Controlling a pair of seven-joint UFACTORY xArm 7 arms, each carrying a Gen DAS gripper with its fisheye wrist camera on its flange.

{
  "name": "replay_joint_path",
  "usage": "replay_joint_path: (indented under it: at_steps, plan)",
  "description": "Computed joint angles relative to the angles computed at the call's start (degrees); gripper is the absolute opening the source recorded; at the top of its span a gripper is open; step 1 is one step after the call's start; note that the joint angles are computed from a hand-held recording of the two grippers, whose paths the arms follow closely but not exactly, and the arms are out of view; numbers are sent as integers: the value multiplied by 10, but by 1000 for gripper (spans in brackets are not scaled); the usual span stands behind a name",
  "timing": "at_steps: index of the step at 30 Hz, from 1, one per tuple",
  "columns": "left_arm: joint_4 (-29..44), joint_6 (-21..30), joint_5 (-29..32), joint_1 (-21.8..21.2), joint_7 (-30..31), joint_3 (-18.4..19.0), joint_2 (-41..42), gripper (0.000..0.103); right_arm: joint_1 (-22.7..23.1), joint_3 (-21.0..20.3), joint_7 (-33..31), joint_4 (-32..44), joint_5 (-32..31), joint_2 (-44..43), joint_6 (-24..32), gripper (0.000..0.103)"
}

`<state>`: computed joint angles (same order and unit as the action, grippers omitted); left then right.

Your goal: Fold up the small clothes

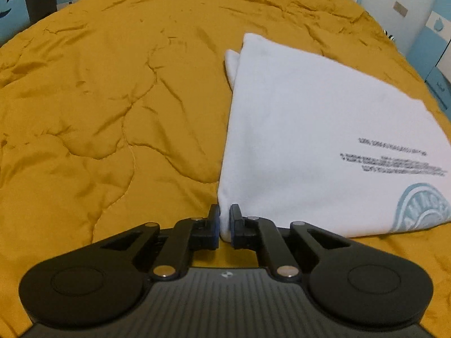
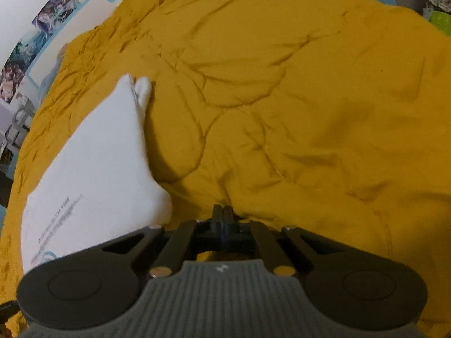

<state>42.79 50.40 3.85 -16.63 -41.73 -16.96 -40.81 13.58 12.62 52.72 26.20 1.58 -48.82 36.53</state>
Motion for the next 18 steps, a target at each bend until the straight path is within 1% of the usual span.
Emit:
replay_joint_path:
  at_steps: [2,5,7,9,10,12,13,14,15,18]
  plan:
    - [20,26,6,-2,18,3,8,13,2,1,-8,12,-5,5,18,0]
    - [64,96,7,-3,42,7,19,19,3,-12,-40,46,-12,30,41,0]
    - [96,153,30,7,52,-6,24,19,4,-18,-65,66,-16,49,39,0]
    - [112,189,59,16,60,-20,24,19,6,-28,-92,77,-16,41,43,1]
    - [115,188,63,16,64,-20,18,19,9,-32,-104,83,-11,39,40,1]
    - [114,158,59,12,79,-7,13,19,11,-42,-131,99,-5,49,23,7]
    - [120,147,60,15,82,-7,19,19,10,-43,-143,107,-4,56,18,16]
    - [131,141,66,21,83,-11,29,19,11,-42,-154,118,-2,65,13,28]
    - [141,137,73,27,84,-15,39,19,11,-45,-167,128,0,71,14,32]
    - [168,113,81,34,85,-19,72,19,12,-46,-203,168,4,116,8,32]
